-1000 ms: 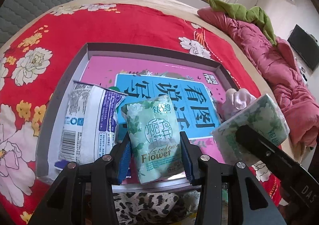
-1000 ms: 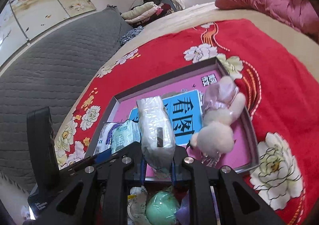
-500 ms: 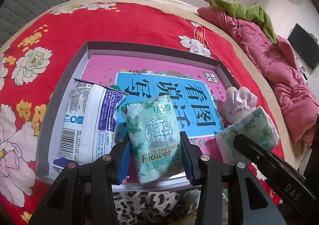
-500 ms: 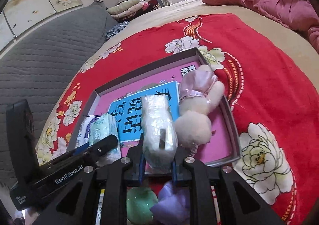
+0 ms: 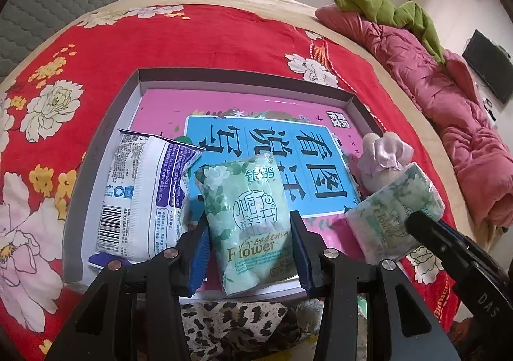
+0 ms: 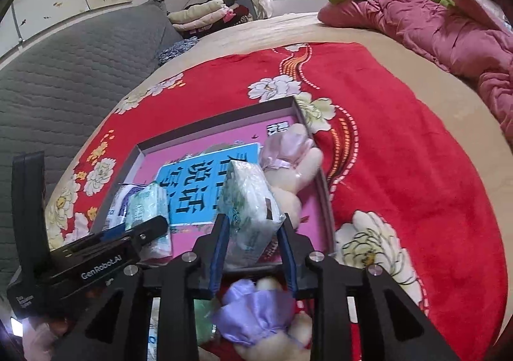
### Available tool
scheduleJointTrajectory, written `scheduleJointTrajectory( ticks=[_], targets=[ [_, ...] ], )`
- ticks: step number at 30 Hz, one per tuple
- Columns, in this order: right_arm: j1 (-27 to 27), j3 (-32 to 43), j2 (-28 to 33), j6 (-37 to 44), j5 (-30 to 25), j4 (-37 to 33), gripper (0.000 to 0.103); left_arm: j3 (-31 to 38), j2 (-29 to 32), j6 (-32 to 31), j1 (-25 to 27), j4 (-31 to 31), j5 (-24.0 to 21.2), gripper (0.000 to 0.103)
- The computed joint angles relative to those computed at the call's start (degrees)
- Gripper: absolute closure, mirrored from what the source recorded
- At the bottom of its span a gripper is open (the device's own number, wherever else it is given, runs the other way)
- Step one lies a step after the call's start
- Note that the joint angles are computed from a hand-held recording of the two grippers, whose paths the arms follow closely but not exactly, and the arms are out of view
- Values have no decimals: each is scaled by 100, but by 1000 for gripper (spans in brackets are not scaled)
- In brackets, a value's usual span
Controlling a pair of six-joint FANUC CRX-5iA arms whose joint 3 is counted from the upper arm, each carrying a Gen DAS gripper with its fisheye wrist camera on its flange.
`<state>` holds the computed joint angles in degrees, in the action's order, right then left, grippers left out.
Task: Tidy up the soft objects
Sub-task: 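Open the left tool to drop the Flower pack in the box while the right tool releases its pack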
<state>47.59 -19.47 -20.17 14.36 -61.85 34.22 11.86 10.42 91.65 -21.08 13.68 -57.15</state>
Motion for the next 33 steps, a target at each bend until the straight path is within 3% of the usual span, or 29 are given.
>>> scheduleJointTrajectory(
  ticks=[8, 33],
  targets=[
    [8, 16, 21, -25, -227, 57, 61, 207, 62, -8, -35, -176, -268, 54],
    [92, 22, -9, 17, -377, 196, 61, 286, -164, -94, -102, -409, -419, 44]
  ],
)
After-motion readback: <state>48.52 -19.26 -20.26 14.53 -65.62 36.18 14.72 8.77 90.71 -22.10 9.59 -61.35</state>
